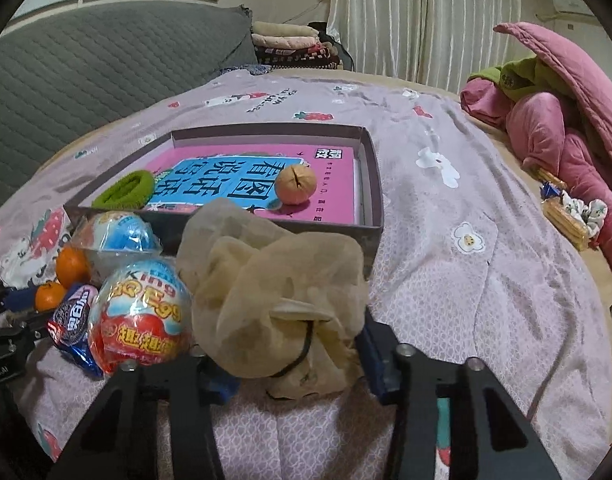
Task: Organize objects
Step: 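Grasp a tangerine with the left gripper while the right gripper grasps the beige mesh bag, then lift the tangerine with the left gripper while the right gripper lifts the mesh bag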
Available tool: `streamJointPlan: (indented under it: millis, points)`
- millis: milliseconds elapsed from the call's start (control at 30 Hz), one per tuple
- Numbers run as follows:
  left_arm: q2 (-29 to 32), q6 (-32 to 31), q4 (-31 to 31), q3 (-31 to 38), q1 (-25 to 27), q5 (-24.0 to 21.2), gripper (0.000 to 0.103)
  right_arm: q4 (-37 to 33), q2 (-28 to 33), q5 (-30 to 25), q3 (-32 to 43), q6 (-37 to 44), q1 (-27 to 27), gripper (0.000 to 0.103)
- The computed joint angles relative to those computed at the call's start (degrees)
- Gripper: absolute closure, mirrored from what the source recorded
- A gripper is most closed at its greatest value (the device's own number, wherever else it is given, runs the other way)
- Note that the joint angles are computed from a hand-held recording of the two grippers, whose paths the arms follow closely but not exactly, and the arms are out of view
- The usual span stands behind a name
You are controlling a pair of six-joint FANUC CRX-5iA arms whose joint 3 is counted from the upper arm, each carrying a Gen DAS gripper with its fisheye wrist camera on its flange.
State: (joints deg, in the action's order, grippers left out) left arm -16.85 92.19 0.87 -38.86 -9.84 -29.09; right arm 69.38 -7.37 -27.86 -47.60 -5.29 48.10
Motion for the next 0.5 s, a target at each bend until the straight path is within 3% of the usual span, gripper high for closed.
streamJointPlan:
  millis: [167,500]
  points:
    - [-0.3,-0.8,1.4,-0.7,0.4,0.8,0.064,2.4,-1.1,2.0,-1.1,-2.4,-1.4,0.075]
    - [-3.7,-1.7,2.3,-1.9,0.7,0.2,0.064,16.0,-4.7,7.2,-4.1,-12.0,-5.8,0.077]
